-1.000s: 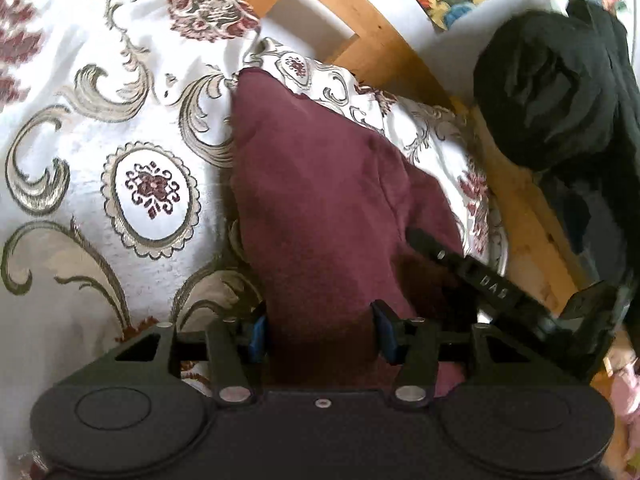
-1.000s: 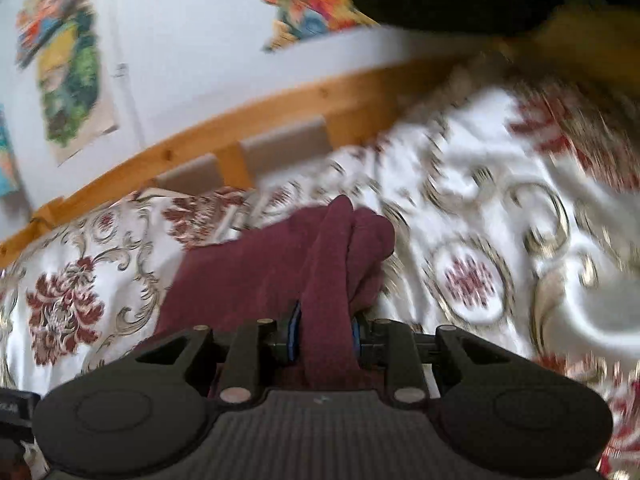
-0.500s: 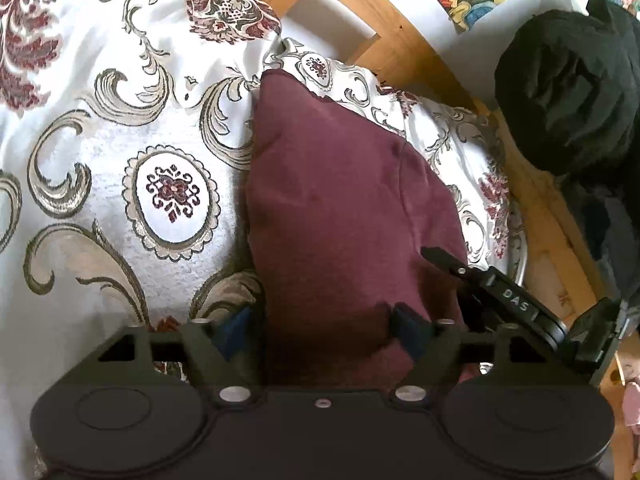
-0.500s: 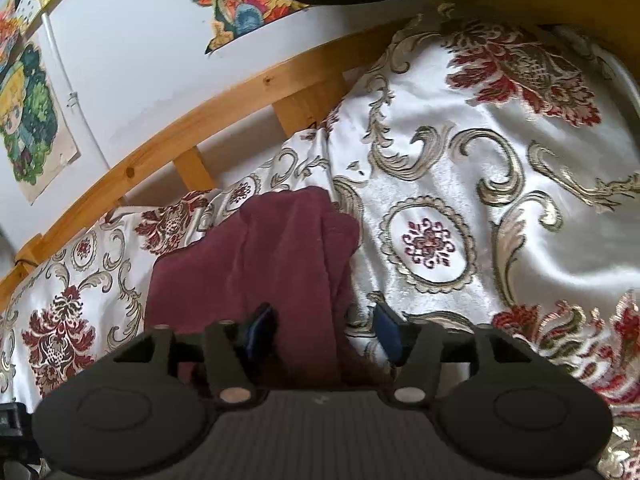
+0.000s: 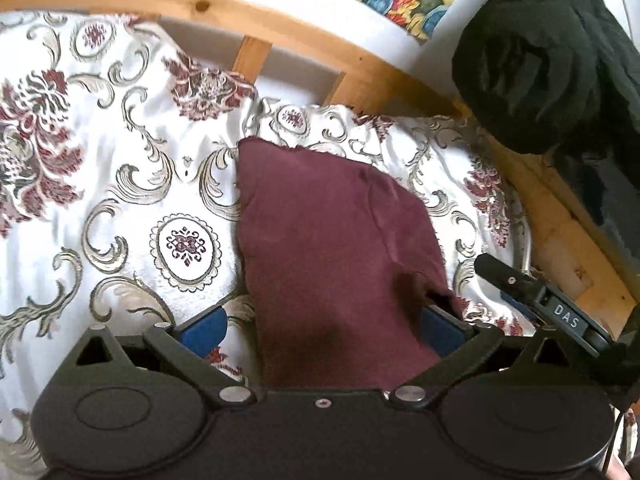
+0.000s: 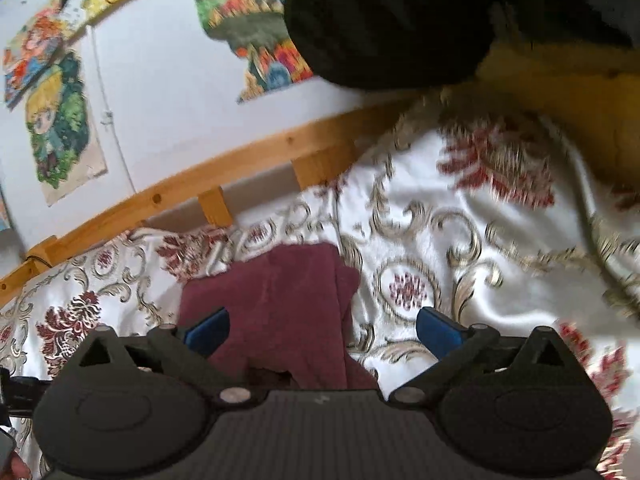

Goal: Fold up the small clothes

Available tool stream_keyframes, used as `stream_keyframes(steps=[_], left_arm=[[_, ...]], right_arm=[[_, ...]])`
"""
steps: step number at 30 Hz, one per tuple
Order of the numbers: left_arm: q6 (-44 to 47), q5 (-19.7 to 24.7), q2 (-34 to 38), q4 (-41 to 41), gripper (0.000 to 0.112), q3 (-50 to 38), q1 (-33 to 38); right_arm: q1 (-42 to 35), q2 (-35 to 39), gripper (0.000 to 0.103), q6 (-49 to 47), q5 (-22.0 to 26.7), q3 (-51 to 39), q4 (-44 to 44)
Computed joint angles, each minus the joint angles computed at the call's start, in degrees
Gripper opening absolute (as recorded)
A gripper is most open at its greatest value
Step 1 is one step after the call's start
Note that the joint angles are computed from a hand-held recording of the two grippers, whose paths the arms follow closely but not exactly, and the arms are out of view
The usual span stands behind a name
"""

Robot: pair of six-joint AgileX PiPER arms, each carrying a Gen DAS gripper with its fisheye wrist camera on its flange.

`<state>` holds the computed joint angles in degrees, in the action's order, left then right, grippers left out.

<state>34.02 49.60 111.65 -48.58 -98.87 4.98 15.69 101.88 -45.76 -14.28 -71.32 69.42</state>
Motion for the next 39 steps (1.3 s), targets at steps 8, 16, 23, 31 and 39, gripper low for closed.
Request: stream_keyframes(steps=[8,16,23,31,39], left_arm=[[5.0,-3.5,-11.0,-3.0,0.102,9.5,2.2],[9.2,-6.6,-22.3,-4.0,0.102,20.3,5.4],[12.7,-9.6,-31.8,-3.1,0.102,30.6,7.5],[15.3,-14.6,-39.4,-2.6,0.102,40.1,7.3],[21.3,-21.4,-44.8,-5.0,0.102,47.3,5.1]], right_arm=[[5.3,-10.5,0.103,11.4,-9.7,11.3,-10.3],[11.8,-20.6,0.103,3.3,-15.1,20.1,-5.0],[18.7,-27.3,0.103,-12.5,-18.7,24.2,8.1],[26.9,-31.7,0.103,-18.3,-27.0,27.1,16.4],[32.3,-30.3,0.103,-26.8,-32.8,25.5,26.8]])
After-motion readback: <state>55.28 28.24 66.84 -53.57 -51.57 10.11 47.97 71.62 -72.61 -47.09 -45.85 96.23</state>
